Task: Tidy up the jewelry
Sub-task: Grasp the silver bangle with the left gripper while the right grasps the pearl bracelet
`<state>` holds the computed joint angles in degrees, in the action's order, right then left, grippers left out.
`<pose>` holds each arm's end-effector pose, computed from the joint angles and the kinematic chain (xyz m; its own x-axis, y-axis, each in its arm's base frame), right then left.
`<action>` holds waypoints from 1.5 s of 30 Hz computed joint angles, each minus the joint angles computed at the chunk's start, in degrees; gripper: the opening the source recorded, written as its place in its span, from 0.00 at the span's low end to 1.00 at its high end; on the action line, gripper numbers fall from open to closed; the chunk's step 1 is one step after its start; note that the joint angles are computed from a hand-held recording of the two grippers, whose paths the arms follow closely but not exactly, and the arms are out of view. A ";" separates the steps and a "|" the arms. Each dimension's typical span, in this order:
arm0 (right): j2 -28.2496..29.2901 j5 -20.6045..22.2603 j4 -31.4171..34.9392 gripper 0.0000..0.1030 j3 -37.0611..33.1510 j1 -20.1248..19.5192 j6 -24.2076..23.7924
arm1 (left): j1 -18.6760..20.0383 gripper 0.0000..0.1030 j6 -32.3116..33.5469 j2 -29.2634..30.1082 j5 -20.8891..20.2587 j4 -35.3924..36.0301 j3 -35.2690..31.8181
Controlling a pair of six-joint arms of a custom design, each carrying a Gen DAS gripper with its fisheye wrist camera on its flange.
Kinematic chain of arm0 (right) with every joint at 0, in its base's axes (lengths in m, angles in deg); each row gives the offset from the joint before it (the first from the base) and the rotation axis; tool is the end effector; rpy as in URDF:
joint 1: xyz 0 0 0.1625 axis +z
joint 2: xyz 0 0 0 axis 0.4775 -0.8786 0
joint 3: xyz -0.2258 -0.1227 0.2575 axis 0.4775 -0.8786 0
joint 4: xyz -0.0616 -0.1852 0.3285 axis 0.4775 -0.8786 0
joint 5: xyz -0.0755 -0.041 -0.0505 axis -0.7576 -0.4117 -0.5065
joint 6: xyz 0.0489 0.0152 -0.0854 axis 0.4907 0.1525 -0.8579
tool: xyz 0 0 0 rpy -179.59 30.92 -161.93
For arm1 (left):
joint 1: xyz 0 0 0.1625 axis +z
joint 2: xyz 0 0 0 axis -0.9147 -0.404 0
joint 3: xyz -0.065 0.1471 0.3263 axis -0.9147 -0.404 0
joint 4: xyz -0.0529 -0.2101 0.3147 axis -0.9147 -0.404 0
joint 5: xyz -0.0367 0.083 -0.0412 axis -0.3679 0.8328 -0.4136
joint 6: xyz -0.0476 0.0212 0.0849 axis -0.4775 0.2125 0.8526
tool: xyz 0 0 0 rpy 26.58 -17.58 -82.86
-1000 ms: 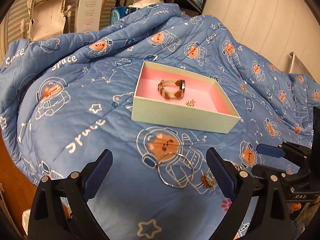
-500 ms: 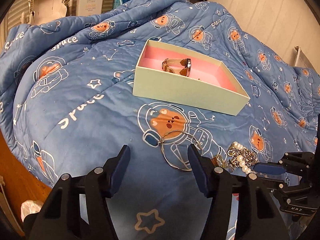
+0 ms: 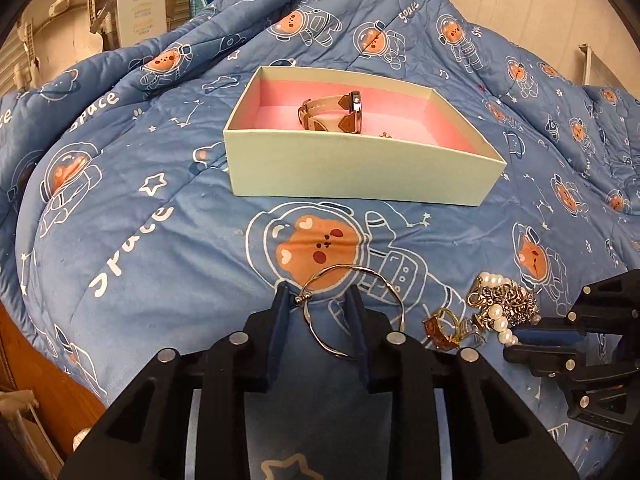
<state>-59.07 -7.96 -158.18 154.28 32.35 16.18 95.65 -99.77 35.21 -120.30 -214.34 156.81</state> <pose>-0.0636 -0.3800 0.3132 -0.7385 -0.4518 0.5005 -0.6062 0.7699 -0.1995 -0.3543 -0.4257 -0.0879 -0.7146 0.3913 -0.5799 0.6139 0.7483 -0.2514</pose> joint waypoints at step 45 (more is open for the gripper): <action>-9.00 22.55 16.14 0.10 -10.33 -3.10 13.43 | -5.88 0.08 -1.39 -5.44 -0.71 -12.08 4.21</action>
